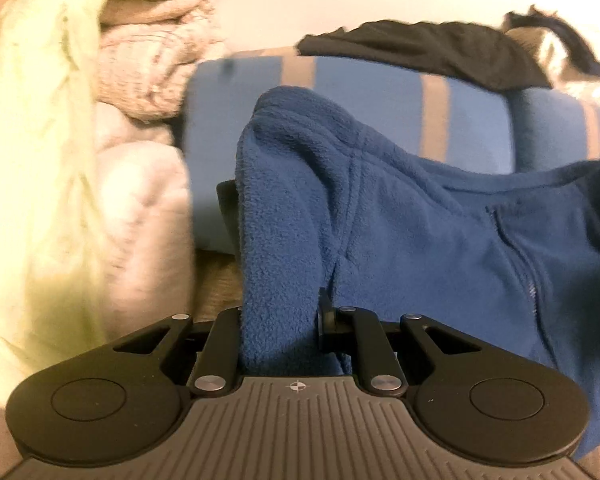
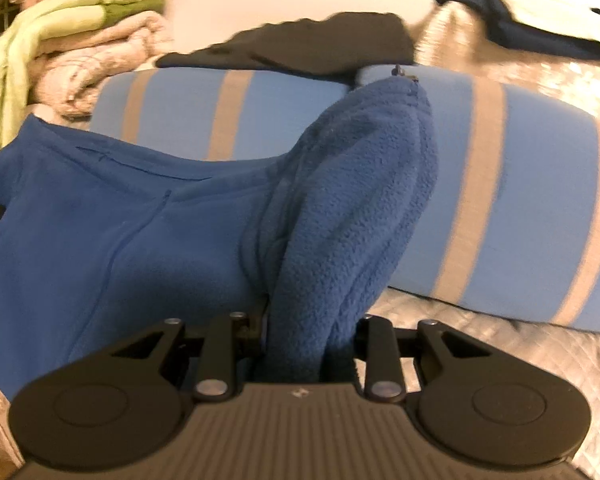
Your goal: Fold clothes
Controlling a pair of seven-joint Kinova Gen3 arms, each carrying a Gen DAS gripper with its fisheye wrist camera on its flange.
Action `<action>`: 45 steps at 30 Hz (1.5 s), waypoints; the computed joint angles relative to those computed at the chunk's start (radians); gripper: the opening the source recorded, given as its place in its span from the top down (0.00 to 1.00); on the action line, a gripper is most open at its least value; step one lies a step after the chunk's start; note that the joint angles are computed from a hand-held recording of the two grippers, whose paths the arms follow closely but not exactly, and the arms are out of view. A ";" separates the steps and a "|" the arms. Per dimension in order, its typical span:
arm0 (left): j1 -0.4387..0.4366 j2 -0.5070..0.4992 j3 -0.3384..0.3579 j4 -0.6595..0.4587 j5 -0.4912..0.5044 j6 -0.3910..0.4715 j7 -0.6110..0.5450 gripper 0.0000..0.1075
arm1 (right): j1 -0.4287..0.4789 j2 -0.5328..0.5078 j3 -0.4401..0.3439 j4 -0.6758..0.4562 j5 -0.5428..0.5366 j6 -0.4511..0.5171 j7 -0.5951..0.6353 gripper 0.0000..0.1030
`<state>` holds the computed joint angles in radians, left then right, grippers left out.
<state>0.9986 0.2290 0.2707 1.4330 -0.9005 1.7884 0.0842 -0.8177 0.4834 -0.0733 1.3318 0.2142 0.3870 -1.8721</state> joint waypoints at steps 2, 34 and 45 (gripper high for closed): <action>-0.016 -0.013 -0.008 0.036 0.000 0.003 -0.029 0.77 | -0.005 0.037 -0.023 -0.049 0.008 0.013 0.022 0.69; -0.127 -0.211 0.133 0.472 0.243 -0.358 0.404 0.27 | -0.218 0.102 0.234 0.087 0.393 0.119 -0.267 0.00; -0.127 -0.339 0.257 0.471 0.229 -0.247 0.472 0.27 | -0.042 -0.049 0.109 0.234 0.480 -0.005 -0.272 0.00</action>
<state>0.8712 -0.1097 0.5276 1.9037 -0.6710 1.5412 0.5559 -0.8601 0.4339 0.0362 1.5661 0.6939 0.3822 -2.1442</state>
